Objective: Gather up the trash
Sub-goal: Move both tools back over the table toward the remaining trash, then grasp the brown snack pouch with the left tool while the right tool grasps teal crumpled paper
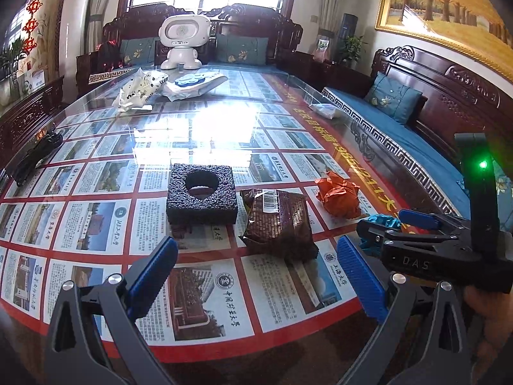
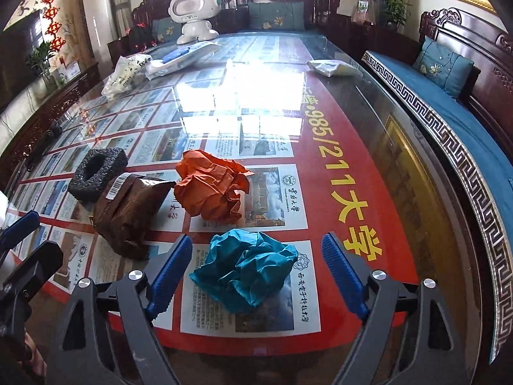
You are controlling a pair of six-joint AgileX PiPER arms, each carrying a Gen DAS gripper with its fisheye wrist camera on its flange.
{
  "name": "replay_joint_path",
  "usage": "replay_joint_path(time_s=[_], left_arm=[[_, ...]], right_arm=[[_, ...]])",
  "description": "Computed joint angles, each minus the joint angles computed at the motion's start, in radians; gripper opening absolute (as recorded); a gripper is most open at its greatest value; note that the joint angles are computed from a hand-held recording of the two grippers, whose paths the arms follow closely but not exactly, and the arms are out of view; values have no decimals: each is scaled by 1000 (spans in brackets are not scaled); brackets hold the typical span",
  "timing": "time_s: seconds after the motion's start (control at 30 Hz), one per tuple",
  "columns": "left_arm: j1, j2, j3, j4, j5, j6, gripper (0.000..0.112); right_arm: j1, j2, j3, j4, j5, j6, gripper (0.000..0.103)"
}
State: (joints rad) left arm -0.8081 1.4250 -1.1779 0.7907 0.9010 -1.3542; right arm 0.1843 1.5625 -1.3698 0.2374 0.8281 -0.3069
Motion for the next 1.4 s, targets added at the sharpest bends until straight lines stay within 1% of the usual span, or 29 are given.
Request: replay_joint_path(time_s=[0.03, 0.07, 0.13, 0.2, 0.27, 0.43, 0.47, 0.53, 0.63, 0.73, 0.87, 1.0, 1.1, 1.13, 1.17, 1.27, 1.4], left_arm=[[8, 7, -6, -7, -5, 11, 99], [17, 15, -12, -16, -10, 23, 99], [33, 30, -23, -39, -22, 47, 99], [50, 45, -32, -65, -39, 67, 99], [75, 69, -51, -100, -59, 101, 99], [125, 160, -144, -184, -63, 210, 99], [130, 176, -162, -186, -56, 227, 99], [125, 210, -201, -180, -17, 246, 99], [130, 235, -234, -190, 9, 276, 99], [129, 274, -282, -186, 51, 309, 99], [160, 328, -346, -254, 73, 388, 99], [179, 354, -378, -280, 82, 403, 98], [190, 353, -378, -282, 76, 401, 85], [189, 349, -372, -275, 69, 396, 74], [186, 347, -371, -267, 69, 392, 67], [184, 336, -360, -265, 58, 391, 62], [173, 283, -300, -279, 19, 366, 59]], right_arm=[[-3, 7, -4, 15, 11, -15, 67], [-7, 14, -8, 36, 26, -36, 56], [-11, 8, 4, 50, 14, -50, 52], [-27, 1, 11, 93, 21, -82, 50], [-41, -15, 27, 125, 14, -105, 50], [-71, -60, 51, 176, 17, -153, 50], [-78, -70, 55, 183, 19, -164, 50], [-89, -80, 55, 197, 24, -183, 50], [-109, -108, 64, 228, 28, -221, 50], [-124, -129, 68, 260, 37, -249, 50], [-123, -149, 79, 287, 44, -277, 50], [-121, -155, 87, 298, 49, -288, 51], [-119, -157, 93, 295, 52, -291, 51], [-121, -160, 97, 300, 53, -294, 51], [-122, -161, 99, 302, 55, -296, 51], [-127, -164, 103, 306, 55, -301, 51], [-129, -181, 118, 308, 50, -303, 51]])
